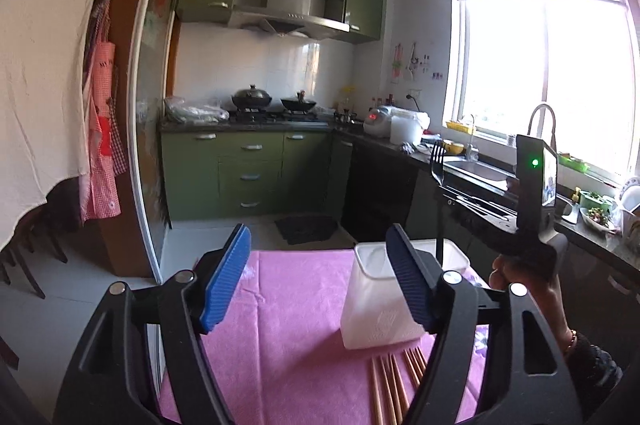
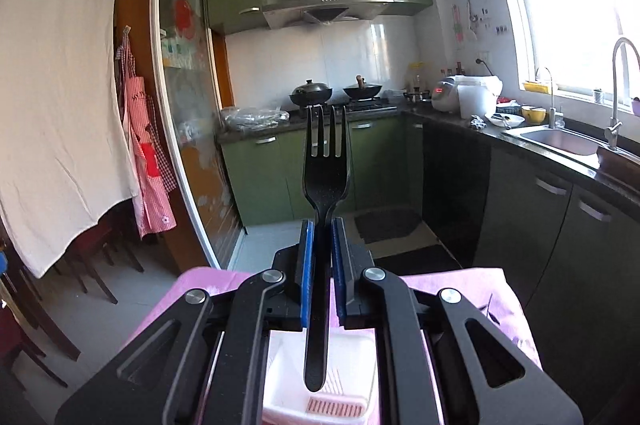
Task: Organize utensils
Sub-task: 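Lower the fork into the white caddy and open the right gripper, then grasp one wooden chopstick with the left gripper and lift it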
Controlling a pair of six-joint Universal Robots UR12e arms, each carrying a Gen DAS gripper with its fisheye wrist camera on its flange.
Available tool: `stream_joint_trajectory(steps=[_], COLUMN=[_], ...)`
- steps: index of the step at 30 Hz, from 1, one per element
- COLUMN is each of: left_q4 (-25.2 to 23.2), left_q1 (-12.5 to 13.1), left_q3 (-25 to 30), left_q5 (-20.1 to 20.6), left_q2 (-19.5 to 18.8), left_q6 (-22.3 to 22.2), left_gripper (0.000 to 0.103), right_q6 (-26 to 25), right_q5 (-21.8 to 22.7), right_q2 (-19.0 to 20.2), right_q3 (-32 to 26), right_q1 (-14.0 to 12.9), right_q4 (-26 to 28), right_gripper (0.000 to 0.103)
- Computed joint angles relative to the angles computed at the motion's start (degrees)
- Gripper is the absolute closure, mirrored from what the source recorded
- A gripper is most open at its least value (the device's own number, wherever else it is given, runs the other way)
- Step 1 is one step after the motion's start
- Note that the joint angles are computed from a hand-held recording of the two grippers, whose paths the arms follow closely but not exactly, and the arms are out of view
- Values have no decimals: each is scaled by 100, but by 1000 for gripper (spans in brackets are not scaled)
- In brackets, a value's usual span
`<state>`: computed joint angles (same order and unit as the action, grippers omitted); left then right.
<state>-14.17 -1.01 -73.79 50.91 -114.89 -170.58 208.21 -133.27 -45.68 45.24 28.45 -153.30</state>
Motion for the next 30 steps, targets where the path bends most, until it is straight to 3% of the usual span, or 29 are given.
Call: stream_joint_trajectory(steps=[5, 8, 12, 16, 18, 23, 26, 28, 30], left_q4=[-601, -921, -1254, -2106, -2674, -4137, -4923, -5437, -5662], left_q1=[-28, -46, -61, -105, -155, -380, -541, -651, -745], left_q3=[-12, -42, -59, 5, 79, 409, 727, 975, 1110], left_q5=[-25, -1, 85, 164, 235, 705, 1088, 1349, 1609], left_q2=[39, 80, 132, 186, 185, 36, -170, -345, -464], left_q6=[316, 521, 726, 1102, 1409, 2114, 2315, 2392, 2402], left_gripper=[36, 36, 36, 32, 32, 33, 42, 58, 64], right_q6=[46, 129, 114, 266, 455, 1394, 1921, 2158, 2272], right_q5=[-71, -86, -235, -389, -429, -352, 14, 244, 443], right_q2=[-22, -71, -249, -623, -866, -1342, -1524, -1595, -1640], right_q3=[194, 283, 538, 1066, 1450, 2154, 2477, 2653, 2792], right_q1=[68, 102, 199, 381, 503, 687, 697, 694, 681], right_q4=[49, 126, -85, -374, -363, 713, 1141, 1202, 1170], right_gripper=[92, 86, 86, 76, 76, 76, 76, 76, 76])
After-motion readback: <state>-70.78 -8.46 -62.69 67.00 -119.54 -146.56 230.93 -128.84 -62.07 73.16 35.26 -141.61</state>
